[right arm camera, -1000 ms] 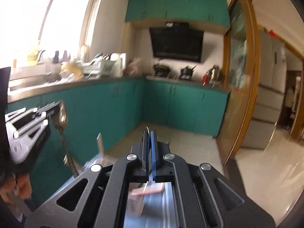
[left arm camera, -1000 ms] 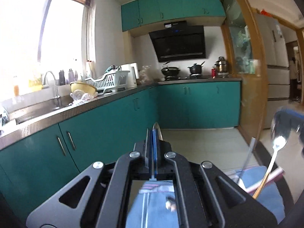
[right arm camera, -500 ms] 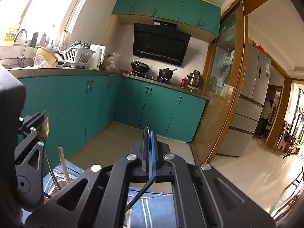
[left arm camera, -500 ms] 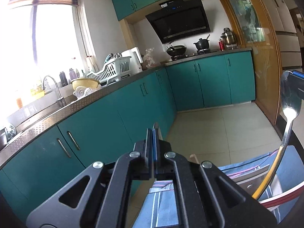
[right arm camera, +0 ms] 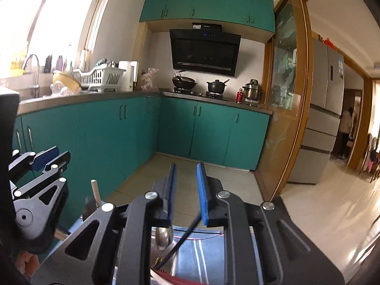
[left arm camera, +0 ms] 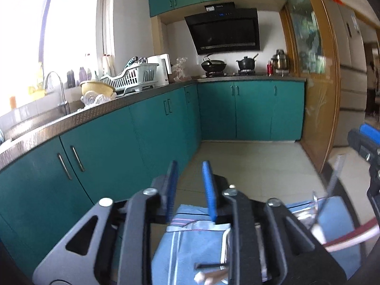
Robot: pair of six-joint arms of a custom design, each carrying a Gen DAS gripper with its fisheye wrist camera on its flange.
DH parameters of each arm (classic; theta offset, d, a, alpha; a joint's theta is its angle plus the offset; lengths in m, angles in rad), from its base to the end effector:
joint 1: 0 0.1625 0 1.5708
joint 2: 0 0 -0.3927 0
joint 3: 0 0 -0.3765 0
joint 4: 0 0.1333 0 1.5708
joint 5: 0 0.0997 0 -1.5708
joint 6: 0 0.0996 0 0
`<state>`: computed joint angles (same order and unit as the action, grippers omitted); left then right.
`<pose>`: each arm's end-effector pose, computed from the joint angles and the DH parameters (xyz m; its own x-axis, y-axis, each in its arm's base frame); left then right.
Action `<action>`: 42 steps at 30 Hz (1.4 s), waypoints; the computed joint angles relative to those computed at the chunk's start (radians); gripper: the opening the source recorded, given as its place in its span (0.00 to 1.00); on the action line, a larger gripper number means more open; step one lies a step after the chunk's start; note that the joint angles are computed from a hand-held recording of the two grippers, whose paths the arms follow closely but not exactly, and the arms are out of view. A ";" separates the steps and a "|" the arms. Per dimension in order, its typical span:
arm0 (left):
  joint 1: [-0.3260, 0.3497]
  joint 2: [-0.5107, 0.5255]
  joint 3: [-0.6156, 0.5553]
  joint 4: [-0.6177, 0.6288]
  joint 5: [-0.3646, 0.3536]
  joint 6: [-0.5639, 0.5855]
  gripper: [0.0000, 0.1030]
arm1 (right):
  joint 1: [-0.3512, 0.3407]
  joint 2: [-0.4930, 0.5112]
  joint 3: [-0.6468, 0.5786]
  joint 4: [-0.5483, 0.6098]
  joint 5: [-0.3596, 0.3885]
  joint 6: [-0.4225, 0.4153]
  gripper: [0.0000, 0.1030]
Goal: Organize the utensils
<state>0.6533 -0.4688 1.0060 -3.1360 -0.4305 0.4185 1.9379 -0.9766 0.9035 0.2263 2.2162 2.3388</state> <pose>-0.4682 -0.6402 0.2112 -0.6297 -0.0018 -0.7769 0.7290 0.3444 -0.5916 0.3049 -0.5885 0.4047 -0.6268 0.0838 0.7746 -0.7279 0.2918 -0.6205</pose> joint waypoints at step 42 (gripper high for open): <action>-0.533 -0.870 1.291 0.445 0.140 -0.898 0.96 | 0.401 -0.596 1.024 -0.372 0.429 0.202 0.97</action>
